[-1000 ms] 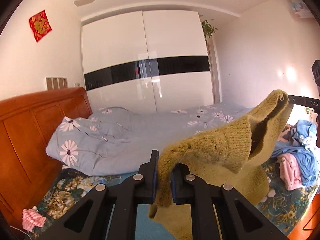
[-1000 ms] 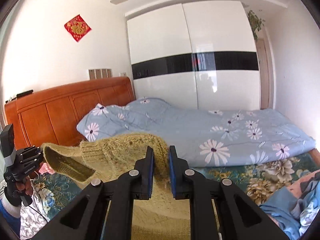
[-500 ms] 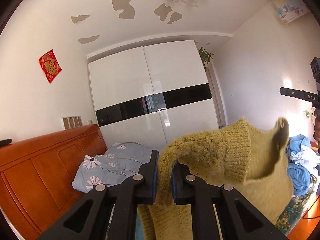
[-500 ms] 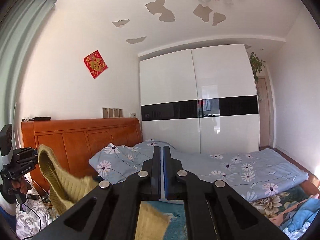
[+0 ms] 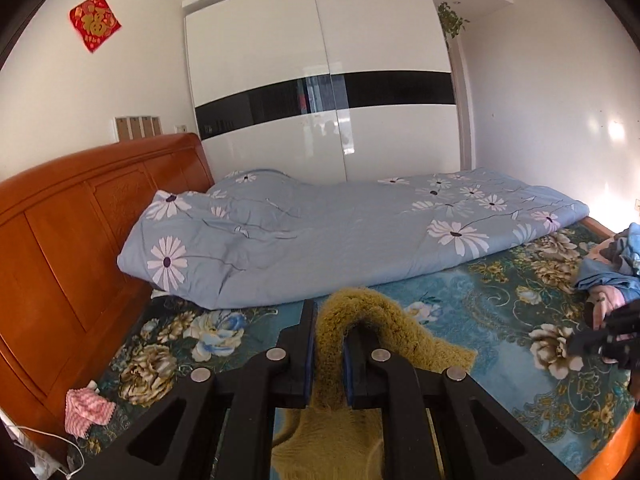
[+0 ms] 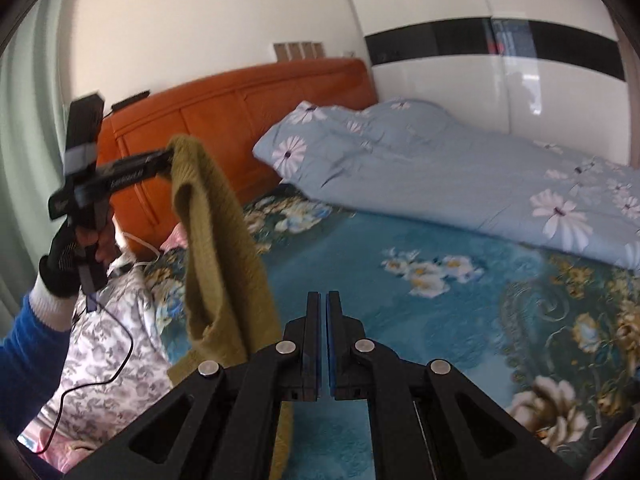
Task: Fold clothes
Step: 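Lift the vest with both grippers and shake it out in the air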
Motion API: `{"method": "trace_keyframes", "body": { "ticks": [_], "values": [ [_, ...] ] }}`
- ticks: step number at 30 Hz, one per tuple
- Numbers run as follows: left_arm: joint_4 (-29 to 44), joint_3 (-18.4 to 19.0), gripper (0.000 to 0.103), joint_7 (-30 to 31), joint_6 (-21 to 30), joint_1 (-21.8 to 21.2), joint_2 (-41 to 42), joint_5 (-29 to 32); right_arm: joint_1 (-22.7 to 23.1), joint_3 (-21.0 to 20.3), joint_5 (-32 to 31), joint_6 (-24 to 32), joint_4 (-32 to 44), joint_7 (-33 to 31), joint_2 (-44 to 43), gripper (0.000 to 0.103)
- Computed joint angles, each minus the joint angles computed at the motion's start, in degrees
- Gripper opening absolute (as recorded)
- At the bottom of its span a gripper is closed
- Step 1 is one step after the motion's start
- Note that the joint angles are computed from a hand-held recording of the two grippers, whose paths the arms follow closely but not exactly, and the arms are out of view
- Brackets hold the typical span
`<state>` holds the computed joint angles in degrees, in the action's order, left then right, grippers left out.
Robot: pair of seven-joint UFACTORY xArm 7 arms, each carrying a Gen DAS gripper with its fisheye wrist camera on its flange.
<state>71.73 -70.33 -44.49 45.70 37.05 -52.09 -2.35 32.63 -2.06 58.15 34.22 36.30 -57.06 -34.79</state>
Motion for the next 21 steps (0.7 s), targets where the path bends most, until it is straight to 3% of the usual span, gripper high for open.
{"method": "trace_keyframes", "body": {
  "ticks": [1, 2, 3, 5, 8, 15, 16, 17, 18, 21],
  "values": [
    [-1.04, -0.25, 0.012, -0.25, -0.29, -0.11, 0.0, -0.29, 1.96, -0.57, 2.27, 0.27, -0.88, -2.57, 1.22, 0.006],
    [-1.91, -0.46, 0.012, -0.41, -0.61, -0.16, 0.08, -0.37, 3.55, -0.91, 4.82, 0.79, -1.57, -5.42, 2.71, 0.019],
    [-2.68, -0.64, 0.012, -0.55, -0.92, -0.18, 0.21, -0.31, 4.36, -0.43, 6.93, 1.0, -1.74, -7.64, 4.33, 0.04],
    [-4.25, -0.64, 0.012, -0.97, -1.94, -0.59, 0.61, -0.12, 5.32, 0.8, 11.12, 0.79, -1.71, -12.01, 7.04, 0.054],
    [-6.29, 0.14, 0.012, -1.98, -3.34, -1.98, 1.43, 0.98, 4.95, 3.65, 14.22, -0.3, -0.56, -15.18, 11.13, 0.054],
    [-8.05, 3.1, 0.012, -5.34, -3.0, -6.63, 2.61, 5.46, 1.9, 9.94, 14.46, -0.11, 3.13, -12.32, 17.58, 0.053],
    [-8.01, 3.46, 0.012, -5.91, -2.52, -7.3, 2.63, 6.14, 1.61, 10.27, 14.31, 0.49, 3.28, -11.32, 17.68, 0.049],
    [-7.97, 3.95, 0.012, -6.46, -1.92, -8.1, 2.48, 6.8, 1.31, 10.92, 13.53, 0.31, 3.16, -9.69, 17.33, 0.025],
    [-7.81, 4.55, 0.012, -6.89, -1.24, -8.97, 2.36, 7.42, 0.96, 11.74, 11.91, -0.6, 2.92, -7.32, 16.57, 0.009],
    [-6.47, 6.25, 0.012, -7.65, 1.5, -11.27, 1.6, 9.38, 0.2, 13.23, 5.1, -4.3, 1.95, 0.74, 12.56, 0.009]
  ]
}}
